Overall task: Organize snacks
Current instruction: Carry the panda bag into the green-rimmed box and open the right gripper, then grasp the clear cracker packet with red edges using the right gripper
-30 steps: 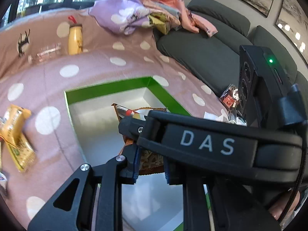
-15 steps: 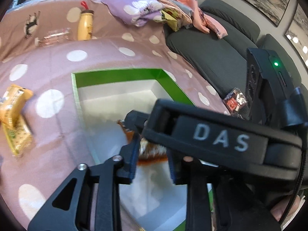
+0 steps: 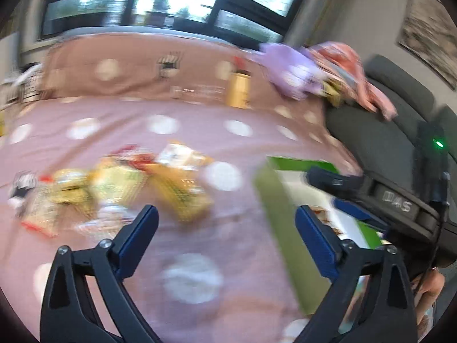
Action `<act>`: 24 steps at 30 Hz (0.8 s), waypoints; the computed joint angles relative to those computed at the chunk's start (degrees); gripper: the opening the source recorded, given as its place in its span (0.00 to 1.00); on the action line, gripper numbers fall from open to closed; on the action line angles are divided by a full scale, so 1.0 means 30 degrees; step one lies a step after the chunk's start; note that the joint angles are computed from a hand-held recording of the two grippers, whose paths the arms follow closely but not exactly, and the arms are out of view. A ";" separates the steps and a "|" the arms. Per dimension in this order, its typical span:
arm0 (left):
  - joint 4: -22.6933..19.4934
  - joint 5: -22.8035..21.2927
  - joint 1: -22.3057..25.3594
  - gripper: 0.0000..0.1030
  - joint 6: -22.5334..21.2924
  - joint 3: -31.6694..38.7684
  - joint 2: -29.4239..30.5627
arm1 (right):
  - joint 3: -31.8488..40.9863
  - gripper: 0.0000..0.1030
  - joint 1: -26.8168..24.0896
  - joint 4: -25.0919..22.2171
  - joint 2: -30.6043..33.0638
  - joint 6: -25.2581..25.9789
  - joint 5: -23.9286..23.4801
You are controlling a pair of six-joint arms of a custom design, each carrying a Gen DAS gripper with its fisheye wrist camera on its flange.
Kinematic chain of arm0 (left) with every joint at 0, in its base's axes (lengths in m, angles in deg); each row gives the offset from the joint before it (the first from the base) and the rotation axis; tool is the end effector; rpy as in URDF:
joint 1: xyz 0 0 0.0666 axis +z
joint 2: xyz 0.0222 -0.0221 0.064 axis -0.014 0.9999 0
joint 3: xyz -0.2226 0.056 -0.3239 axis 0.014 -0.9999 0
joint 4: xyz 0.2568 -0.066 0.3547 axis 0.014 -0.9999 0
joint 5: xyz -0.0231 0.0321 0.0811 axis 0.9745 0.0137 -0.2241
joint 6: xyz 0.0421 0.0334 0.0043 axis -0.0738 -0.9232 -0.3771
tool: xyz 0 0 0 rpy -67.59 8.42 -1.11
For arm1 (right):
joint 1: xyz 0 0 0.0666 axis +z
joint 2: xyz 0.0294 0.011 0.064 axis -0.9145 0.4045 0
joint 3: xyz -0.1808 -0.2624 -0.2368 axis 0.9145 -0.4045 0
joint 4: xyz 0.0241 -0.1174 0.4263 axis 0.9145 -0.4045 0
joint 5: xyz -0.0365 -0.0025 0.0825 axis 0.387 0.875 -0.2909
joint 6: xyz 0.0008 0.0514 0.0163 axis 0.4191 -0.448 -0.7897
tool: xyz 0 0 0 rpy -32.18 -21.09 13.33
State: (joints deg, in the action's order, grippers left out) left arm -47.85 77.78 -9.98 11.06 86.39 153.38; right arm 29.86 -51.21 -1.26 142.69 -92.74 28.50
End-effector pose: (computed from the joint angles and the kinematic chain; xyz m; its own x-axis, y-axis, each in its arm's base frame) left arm 0.5788 -0.1005 0.3557 -0.6640 -0.1666 -0.7290 0.1217 0.9378 -0.3251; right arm 0.6182 0.1682 0.3614 -0.7150 0.3009 -0.6311 0.0120 0.9078 0.4193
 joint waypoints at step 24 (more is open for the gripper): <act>-0.1878 -0.1510 0.5774 0.94 0.5182 -0.1198 0.0485 | 0.7254 0.96 0.3796 -0.4073 0.5466 0.3947 -0.5147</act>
